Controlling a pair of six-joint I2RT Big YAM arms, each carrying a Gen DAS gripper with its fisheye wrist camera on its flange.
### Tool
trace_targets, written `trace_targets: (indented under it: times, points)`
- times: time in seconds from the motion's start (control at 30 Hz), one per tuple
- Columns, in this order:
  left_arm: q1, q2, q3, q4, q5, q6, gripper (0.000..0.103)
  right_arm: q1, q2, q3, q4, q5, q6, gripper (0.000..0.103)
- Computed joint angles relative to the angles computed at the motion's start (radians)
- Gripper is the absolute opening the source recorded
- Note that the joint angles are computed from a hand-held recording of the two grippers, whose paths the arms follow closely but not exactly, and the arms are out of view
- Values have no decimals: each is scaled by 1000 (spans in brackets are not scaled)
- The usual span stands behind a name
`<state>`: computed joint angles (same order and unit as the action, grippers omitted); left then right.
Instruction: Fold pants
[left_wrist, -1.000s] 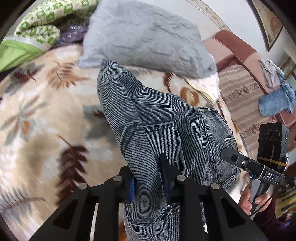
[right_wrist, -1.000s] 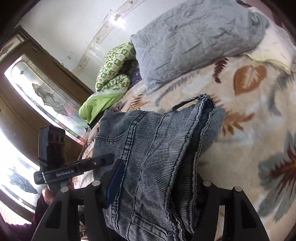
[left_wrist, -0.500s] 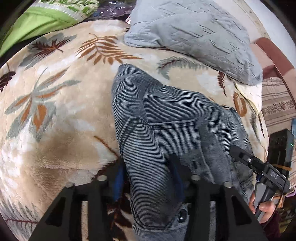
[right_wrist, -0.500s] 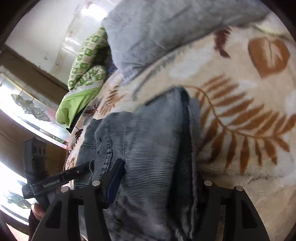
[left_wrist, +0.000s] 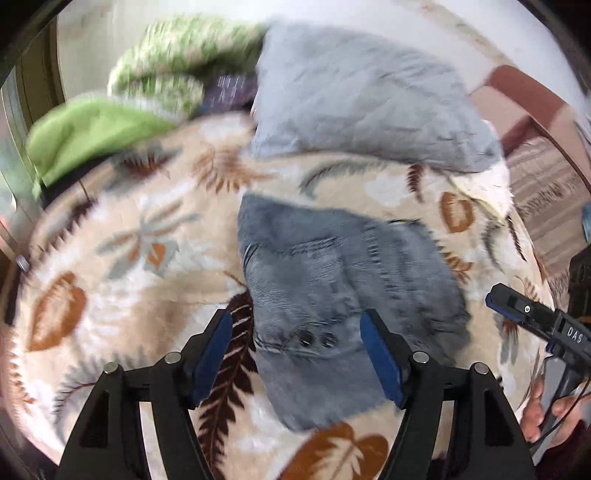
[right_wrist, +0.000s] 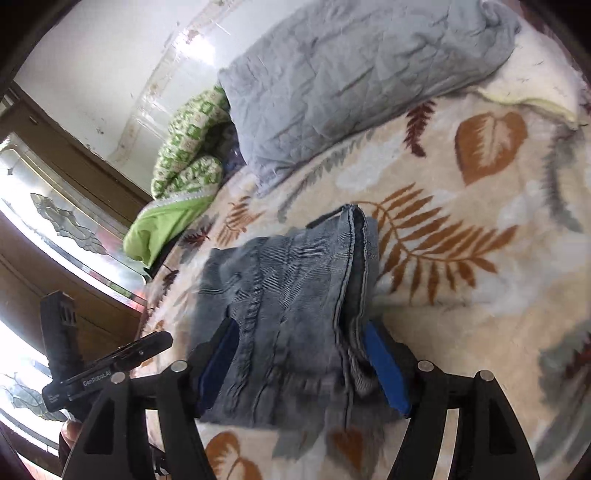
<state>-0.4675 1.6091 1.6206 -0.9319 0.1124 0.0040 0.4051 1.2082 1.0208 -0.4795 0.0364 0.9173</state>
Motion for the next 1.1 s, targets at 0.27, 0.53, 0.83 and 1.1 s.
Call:
trace_targets:
  times: [0.27,0.53,0.83,1.1]
  points:
    - [-103,-311,-197,181,-134,31,84,213,-206,55,-189,314,-16,79]
    - [-191,-506,-307,306,-297,64,101,493,-262,184,-370,707,-46,84]
    - [-169,-578,-333,273,-406,29,103,645,-220,259,-418,907,-81,89]
    - [-81,-580,-331,266,-408,-17,103,636,-151,291,-390,877,-140,89]
